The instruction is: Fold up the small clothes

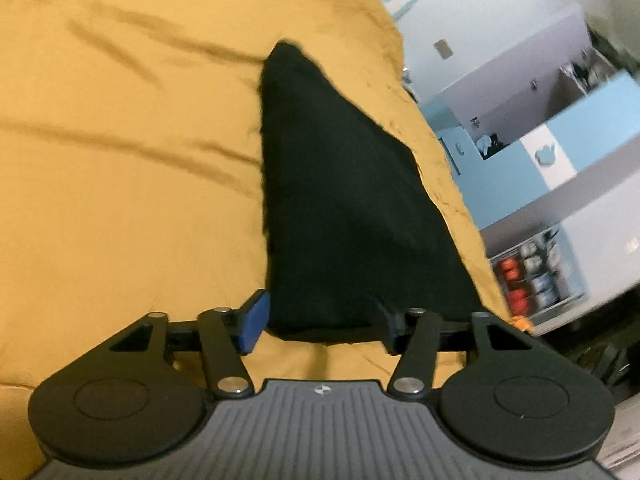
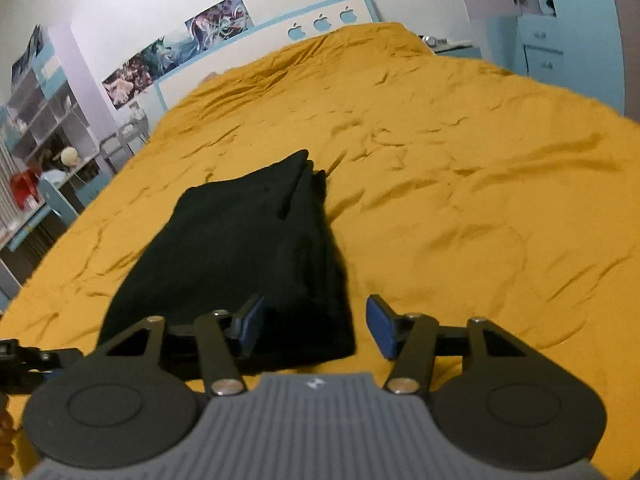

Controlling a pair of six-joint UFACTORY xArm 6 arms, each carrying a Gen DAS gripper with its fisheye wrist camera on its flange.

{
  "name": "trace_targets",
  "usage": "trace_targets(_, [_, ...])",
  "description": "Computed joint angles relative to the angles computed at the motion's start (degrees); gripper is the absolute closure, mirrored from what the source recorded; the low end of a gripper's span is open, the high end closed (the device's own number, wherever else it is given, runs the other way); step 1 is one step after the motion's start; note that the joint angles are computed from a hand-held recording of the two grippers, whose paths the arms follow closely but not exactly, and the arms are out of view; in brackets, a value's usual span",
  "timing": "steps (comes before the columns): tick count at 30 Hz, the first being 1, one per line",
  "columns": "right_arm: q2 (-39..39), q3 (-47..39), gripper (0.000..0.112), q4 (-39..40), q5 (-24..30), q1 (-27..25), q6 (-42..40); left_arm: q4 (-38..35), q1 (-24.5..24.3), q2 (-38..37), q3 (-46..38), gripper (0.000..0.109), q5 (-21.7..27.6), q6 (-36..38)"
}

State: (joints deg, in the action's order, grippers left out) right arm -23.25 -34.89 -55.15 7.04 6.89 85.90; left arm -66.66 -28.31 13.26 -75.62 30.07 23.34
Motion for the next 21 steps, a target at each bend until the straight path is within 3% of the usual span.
trace_targets(5, [3.0, -2.6, 0.059, -5.8, -2.7, 0.0, 5.3, -5.0, 2.2, 3.8, -3.4, 0.040, 4.8, -1.8])
trace_targets(7, [4.9, -3.1, 0.063, -4.2, -4.1, 0.1, 4.6, -4.1, 2.2, 4.6, -4.6, 0.039, 5.8, -3.0])
trace_targets(9, [5.9, -3.1, 0.099, 0.4, -4.7, 0.4, 0.6, -2.6, 1.8, 5.7, -6.1, 0.038, 6.2, -4.0])
trace_targets(12, [5.7, -2.6, 0.103, -1.6, -7.0, -0.8, 5.4, -2.6, 1.0, 6.3, -6.9, 0.040, 5.4, -3.8])
trace_targets(13, [5.4, -2.7, 0.103, -1.9, -7.0, -0.9, 5.9, -3.1, 0.6, 6.2, -6.7, 0.060, 4.3, -3.4])
trace_targets(14, [4.7, -2.5, 0.104, -2.5, -7.0, -0.9, 6.6, -5.0, 0.7, 5.8, -6.3, 0.088, 4.2, -1.7])
trace_targets(16, [2.4, -2.4, 0.106, -7.1, -6.4, -0.9, 11.6, -8.7, 1.3, 4.7, -4.8, 0.094, 4.3, 0.1])
trace_targets(18, [0.4, -0.8, 0.107, -3.7, -6.6, -0.6, 9.4, -11.7, 2.0, 3.2, -3.0, 0.095, 5.0, 2.0])
trace_targets(21, [0.7, 0.3, 0.107, -0.3, -4.7, 0.5, 5.3, -6.5, 1.8, 3.3, -2.6, 0.095, 4.8, 1.1])
